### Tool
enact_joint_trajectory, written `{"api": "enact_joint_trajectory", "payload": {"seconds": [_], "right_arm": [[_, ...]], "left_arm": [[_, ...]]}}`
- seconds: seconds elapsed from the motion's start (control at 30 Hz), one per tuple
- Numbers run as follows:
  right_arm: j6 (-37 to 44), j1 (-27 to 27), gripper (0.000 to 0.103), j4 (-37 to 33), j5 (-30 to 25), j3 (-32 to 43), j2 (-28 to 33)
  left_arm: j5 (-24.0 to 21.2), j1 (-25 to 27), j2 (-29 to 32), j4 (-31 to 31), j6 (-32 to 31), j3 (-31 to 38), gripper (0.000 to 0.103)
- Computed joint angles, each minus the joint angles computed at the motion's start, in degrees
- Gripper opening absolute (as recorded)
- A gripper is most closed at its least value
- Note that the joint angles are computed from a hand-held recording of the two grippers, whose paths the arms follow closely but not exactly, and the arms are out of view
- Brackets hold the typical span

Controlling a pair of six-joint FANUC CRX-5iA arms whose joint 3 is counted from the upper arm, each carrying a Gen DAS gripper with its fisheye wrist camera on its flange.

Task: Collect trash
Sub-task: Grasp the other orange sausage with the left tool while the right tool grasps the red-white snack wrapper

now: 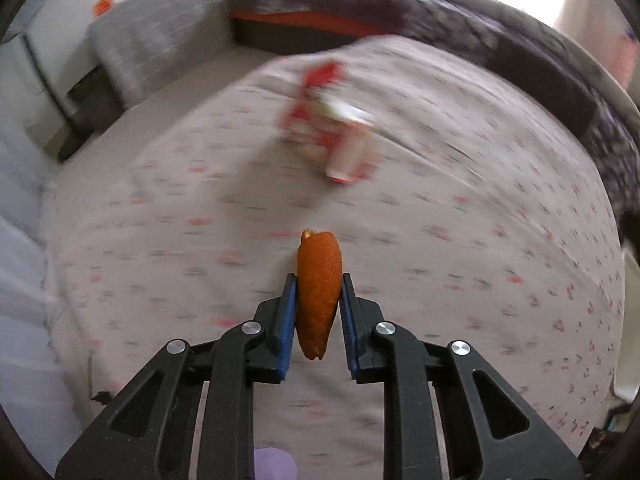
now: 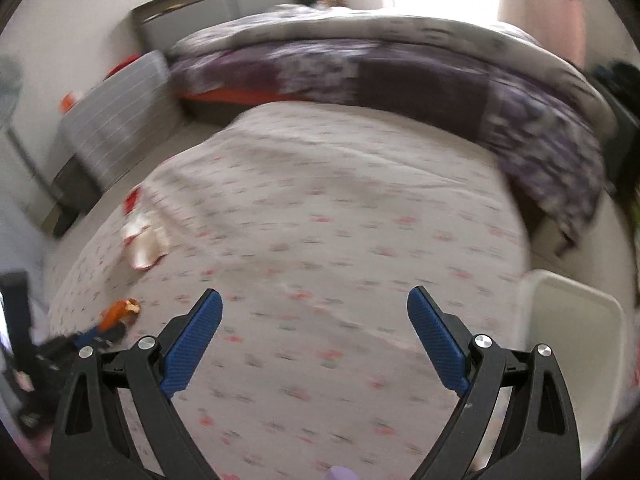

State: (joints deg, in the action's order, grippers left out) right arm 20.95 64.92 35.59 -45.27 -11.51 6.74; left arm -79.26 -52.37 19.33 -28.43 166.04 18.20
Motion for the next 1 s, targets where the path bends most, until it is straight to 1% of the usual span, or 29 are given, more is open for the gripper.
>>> {"api": "enact_joint_trajectory", "payload": {"seconds": [0.03, 0.13, 0.2, 0.27, 0.37, 0.47, 0.57, 0.73, 0.83, 0.87, 0.9, 0.93, 1.0], "right_arm": [[2.01, 0.60, 0.091, -0.53, 0.84, 1.83, 1.99], [6.61, 1.88, 0.091, -2.62, 3.00, 6.93, 6.88], [11.50, 2.25, 0.091, -7.08, 3.88, 12.86, 11.30], [15.50, 2.37, 0.091, -10.95, 2.80, 18.89, 15.48], [20.58, 2.11, 0.091, -15.60, -0.31, 28.91, 22.35], [23.81, 1.41, 0.091, -18.77, -1.78, 34.88, 26.21], [26.75, 0.18, 0.091, -22.32, -3.07, 39.56, 29.34], [27.76, -1.82, 0.091, -27.91, -0.92, 42.88, 31.92], [28.62, -1.94, 0.090, -28.13, -0.63, 44.00, 33.07], [29.68, -1.83, 0.085, -28.23, -1.93, 45.20, 33.86], [29.93, -1.72, 0.068, -27.89, -2.53, 45.57, 34.14], [29.81, -1.54, 0.056, -27.12, -2.41, 45.22, 34.02], [29.19, -1.71, 0.047, -27.71, -1.47, 44.11, 33.06]], "left_arm": [[-0.95, -0.06, -2.22, -1.24, 1.63, -1.95, 0.020], [-3.02, -0.40, -6.28, -3.90, 5.01, -4.91, 0.020], [-4.02, -0.39, -9.05, -5.33, 7.34, -6.82, 0.020], [-5.12, -0.50, -11.48, -7.03, 10.44, -8.35, 0.020], [-5.19, 0.08, -14.59, -7.81, 13.33, -10.83, 0.020], [-5.49, 0.56, -15.98, -8.11, 14.53, -12.10, 0.020], [-4.59, 1.39, -16.75, -7.53, 15.00, -13.28, 0.020], [-2.42, 3.08, -18.26, -5.86, 15.92, -15.67, 0.020], [-1.95, 3.63, -18.64, -5.47, 16.22, -16.20, 0.020], [-2.00, 3.63, -18.58, -5.47, 16.35, -16.14, 0.020], [-1.96, 3.66, -18.59, -5.49, 16.40, -16.18, 0.020], [-1.96, 3.69, -18.51, -5.51, 16.44, -16.14, 0.020], [-1.93, 3.66, -18.44, -5.59, 16.65, -16.10, 0.020]]}}
